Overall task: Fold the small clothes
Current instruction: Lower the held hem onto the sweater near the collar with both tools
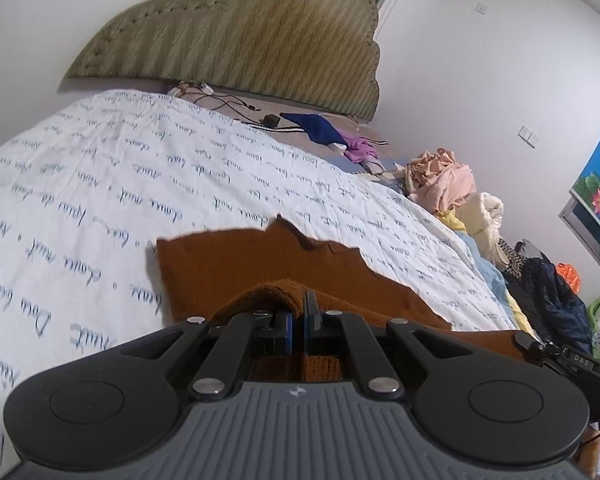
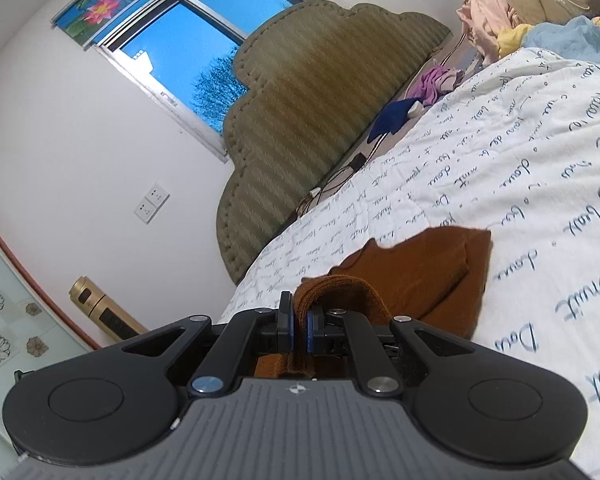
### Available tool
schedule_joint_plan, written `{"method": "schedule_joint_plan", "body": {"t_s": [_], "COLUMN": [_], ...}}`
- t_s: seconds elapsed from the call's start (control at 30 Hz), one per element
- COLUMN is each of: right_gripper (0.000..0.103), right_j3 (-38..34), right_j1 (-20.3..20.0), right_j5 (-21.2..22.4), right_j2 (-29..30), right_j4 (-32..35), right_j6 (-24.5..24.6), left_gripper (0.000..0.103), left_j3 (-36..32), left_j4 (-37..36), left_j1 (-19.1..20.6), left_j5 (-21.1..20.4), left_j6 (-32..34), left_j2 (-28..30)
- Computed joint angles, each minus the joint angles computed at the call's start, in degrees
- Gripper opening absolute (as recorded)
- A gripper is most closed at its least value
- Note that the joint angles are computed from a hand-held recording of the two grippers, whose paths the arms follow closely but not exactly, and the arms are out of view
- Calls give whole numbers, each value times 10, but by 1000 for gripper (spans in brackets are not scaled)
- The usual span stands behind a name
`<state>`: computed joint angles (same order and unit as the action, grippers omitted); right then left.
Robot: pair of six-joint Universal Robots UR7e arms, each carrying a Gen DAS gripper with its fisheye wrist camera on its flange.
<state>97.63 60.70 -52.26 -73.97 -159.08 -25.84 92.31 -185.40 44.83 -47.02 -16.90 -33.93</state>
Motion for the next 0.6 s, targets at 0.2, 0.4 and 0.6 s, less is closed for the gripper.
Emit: {"method": "schedule_joint_plan", "body": {"t_s": [0.2, 0.4, 0.6], "right_gripper": [12, 12, 12], "right_j3": [-50, -99, -156], "right_j1": [15, 30, 33], "right_j5": [-26, -64, -84], "right_j2": [46, 91, 140], "right_j4": [-8, -3, 12], "right_j6": [29, 49, 89], "left_gripper": [5, 5, 5], "left_j3": [-74, -141, -209], "left_j4": [58, 107, 161], "left_j1": [22, 50, 74], "left_j5": [12, 13, 0], "left_j6": [16, 17, 22], "left_j2": [35, 68, 102]}}
